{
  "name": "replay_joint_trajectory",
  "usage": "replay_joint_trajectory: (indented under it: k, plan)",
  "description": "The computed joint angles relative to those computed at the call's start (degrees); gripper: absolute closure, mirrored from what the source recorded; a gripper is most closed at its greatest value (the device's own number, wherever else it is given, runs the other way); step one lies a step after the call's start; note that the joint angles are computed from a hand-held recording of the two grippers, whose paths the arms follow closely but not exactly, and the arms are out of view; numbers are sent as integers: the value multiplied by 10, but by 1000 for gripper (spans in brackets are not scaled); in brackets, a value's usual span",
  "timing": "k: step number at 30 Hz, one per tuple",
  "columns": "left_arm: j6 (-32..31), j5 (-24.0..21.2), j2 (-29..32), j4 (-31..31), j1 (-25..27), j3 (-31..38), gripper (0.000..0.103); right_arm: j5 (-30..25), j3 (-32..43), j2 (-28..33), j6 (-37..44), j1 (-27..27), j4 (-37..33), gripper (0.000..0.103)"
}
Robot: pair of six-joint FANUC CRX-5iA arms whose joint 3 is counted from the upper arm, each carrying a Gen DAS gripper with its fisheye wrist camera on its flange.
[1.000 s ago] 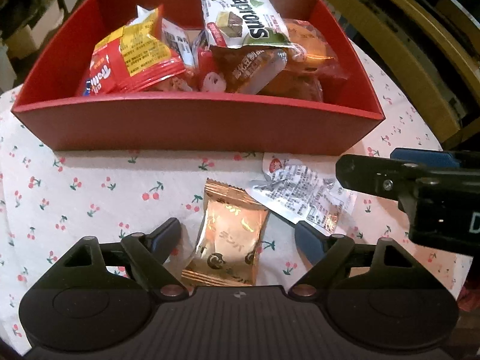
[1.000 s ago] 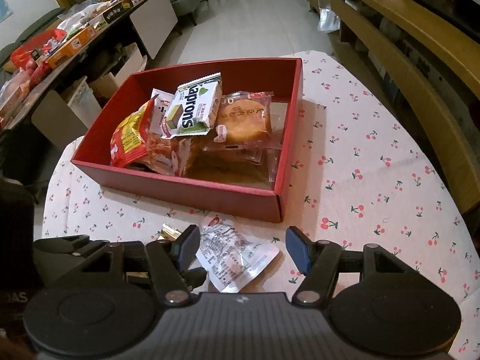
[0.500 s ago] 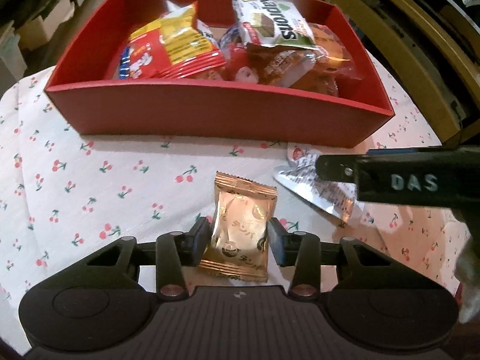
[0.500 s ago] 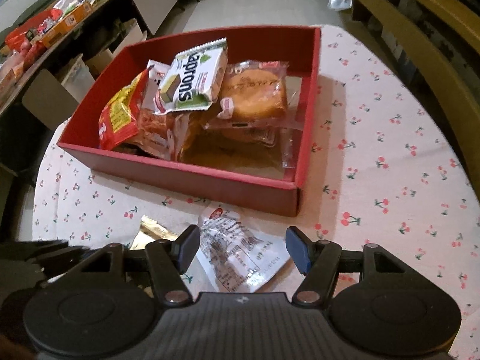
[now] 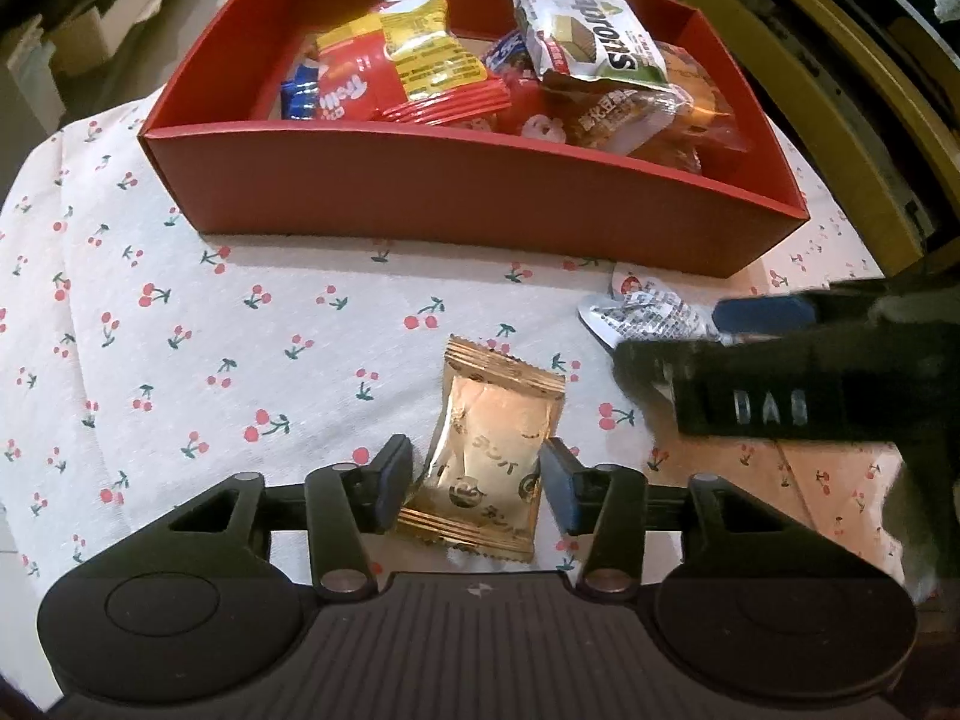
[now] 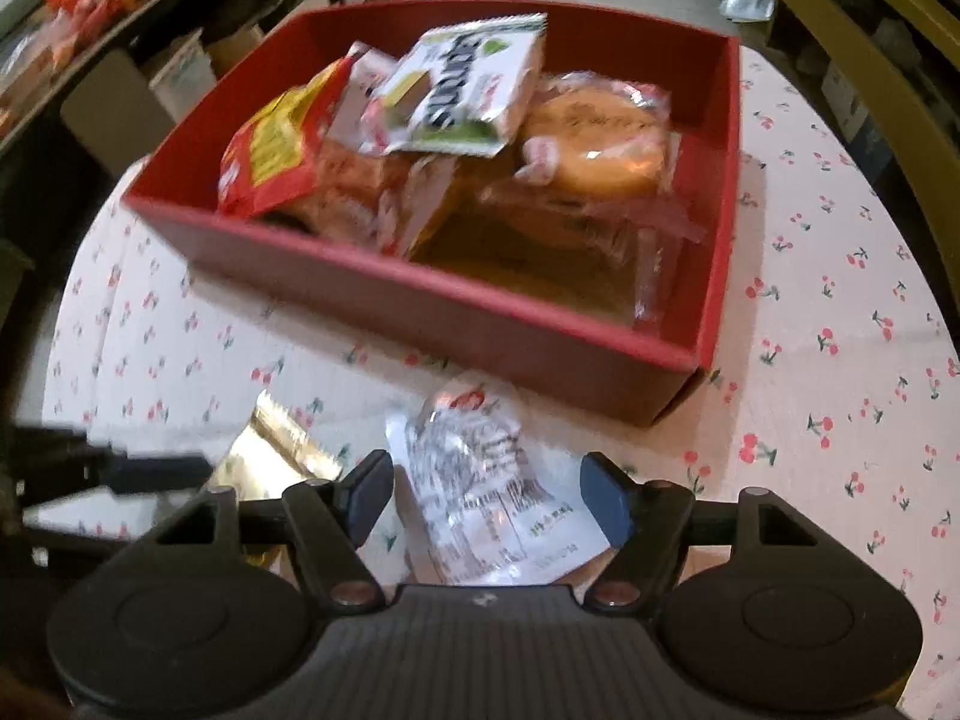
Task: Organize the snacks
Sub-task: 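Grasp the gold foil packet with the left tool while the right tool grasps the clear packet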
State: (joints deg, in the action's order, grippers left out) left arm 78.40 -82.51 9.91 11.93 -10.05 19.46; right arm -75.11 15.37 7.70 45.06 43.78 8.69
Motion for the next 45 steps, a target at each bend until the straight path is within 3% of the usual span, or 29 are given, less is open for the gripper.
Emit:
replay_joint_trajectory:
  k: [2,5,11,16,23,30,36,40,45]
  plan:
    - [0,-2,1,-3,-2,2,45,-8,0,-2,7,9,0,43]
    - [-2,-7,1,-7,-4,5,43,-19,-11,-10,7,30,19,46]
    - [-13,-10,-3,-9,-3,0,41,-25,-42,-44,-34,50,27,49]
    - [-12,1,-8,-13,-5,-2,25,-29,-55,-58,-56,66,39,50]
    - [1,14,-1,-33,-18,3,20,-23,-60,-59,-61,56,39,49]
    - [-16,28,-5,-60,-41,0,34,-14,-66,-53,-42,42,34,42]
    - [-19,22,-6,-56,-42,2,52,-26,-68,-55,-67,58,59,63]
    - [-24,19,-13,-49,-35,-5,53,-32,-74,-60,-85,71,79,74]
    - [-27,20,-22,-44,-29,-17,53,-28,-82,-71,-108,75,82,77]
